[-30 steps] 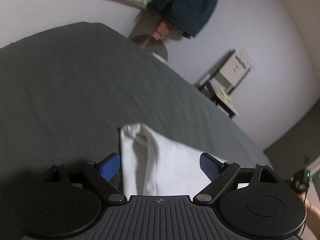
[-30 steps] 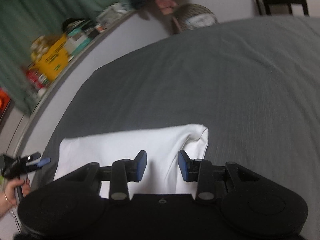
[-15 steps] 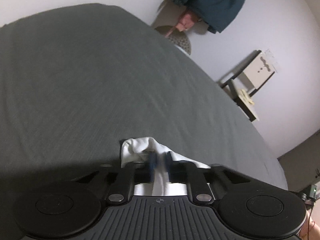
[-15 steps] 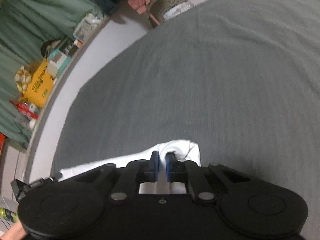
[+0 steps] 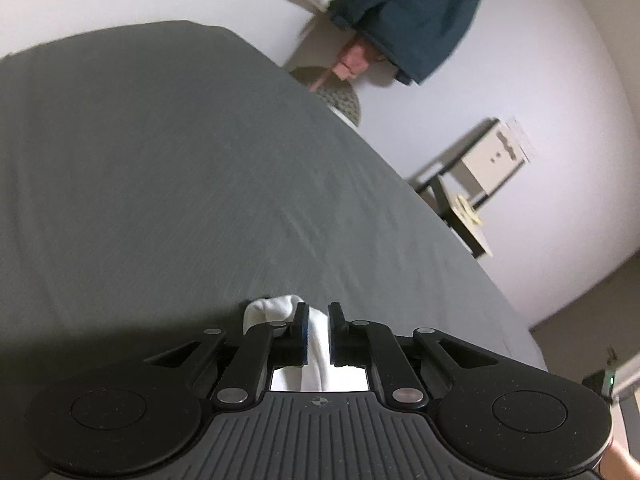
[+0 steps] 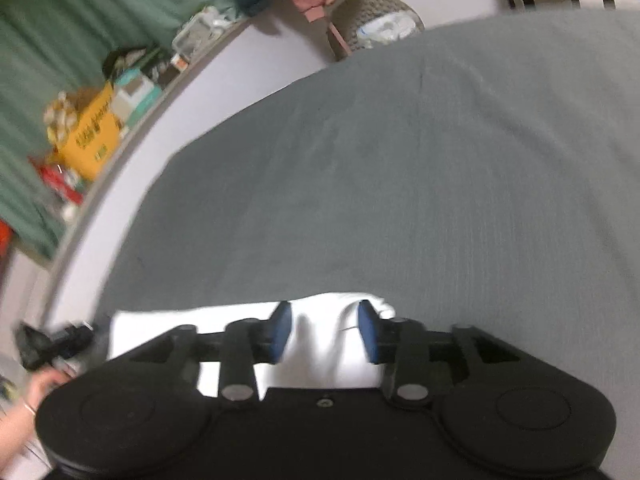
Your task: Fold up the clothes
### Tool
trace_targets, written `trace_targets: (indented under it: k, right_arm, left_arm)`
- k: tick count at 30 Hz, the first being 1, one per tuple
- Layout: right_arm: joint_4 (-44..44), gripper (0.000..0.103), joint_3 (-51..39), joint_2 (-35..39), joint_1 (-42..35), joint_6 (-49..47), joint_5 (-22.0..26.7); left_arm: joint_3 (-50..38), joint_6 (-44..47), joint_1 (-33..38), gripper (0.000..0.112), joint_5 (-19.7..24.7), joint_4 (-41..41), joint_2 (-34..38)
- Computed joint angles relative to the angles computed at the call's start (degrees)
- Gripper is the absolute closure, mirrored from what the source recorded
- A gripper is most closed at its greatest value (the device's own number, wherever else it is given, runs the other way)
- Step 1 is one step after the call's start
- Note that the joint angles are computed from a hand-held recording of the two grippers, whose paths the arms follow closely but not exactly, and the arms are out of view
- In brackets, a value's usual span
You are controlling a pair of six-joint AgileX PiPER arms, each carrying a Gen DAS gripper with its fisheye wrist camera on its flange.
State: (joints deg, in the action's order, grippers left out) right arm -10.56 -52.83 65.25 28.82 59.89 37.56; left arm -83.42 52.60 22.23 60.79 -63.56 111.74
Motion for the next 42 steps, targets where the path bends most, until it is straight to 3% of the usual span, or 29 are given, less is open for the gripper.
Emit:
trace_targets:
  k: [3,8,16,20,23,27,30,33,37,40,42]
  right_arm:
    - [7.1,0.057,-1.7,0.6,-3.6,-9.0,2.9]
    - [19.2,0.057,-1.3,2.3,-8.4,-20.2,3.0]
    - [20.0,0.052,2.6,1.2,-7.6,-19.1,-2.3]
    - [18.1,0.052,3.7,0.6,-7.0,-16.5,-3.7]
    - [15.2,0.051,3.0,1.1,-5.9,-13.5,-3.1]
    - [10.5,0.048,0.9,2.9,-3.5,-9.1,-1.9]
    - [7.3,0.046,-0.2,3.9,-1.9,-6.3,-1.0]
    - [5.6,0.042,-0.3,4.3,-0.9,-4.5,-1.1]
    - [3.7,0.040,0.3,4.1,-0.1,-2.5,-1.6]
    - [2.1,0.039,0.6,3.8,0.6,-0.9,-1.5]
    - [1.6,0.039,0.4,3.9,1.0,-0.5,-1.2]
  left_arm:
    - [-4.2,-4.0,-1.3,0.105,-0.3,6.0,0.7]
    - [-9.2,-11.0,-2.5,0.105,-0.1,10.7,2.3]
    - [-12.3,-18.0,-3.3,0.105,2.4,17.2,3.0]
    - [-8.6,-14.1,-4.1,0.104,3.0,17.3,0.9]
    - [-6.6,-11.5,-8.6,0.104,-1.2,25.1,-2.5]
    - [-0.3,-8.0,-17.2,0.104,-11.0,39.2,-8.9]
    - [3.8,-14.3,-24.1,0.092,-18.0,52.3,-12.3]
    - [2.6,-24.5,-27.7,0.092,-17.4,60.5,-12.0]
    - [4.1,-35.6,-30.5,0.079,-19.2,67.9,-12.7]
    - [8.3,-40.2,-32.4,0.053,-22.9,73.5,-14.8]
    - [10.6,-40.0,-32.0,0.032,-24.3,72.5,-16.0]
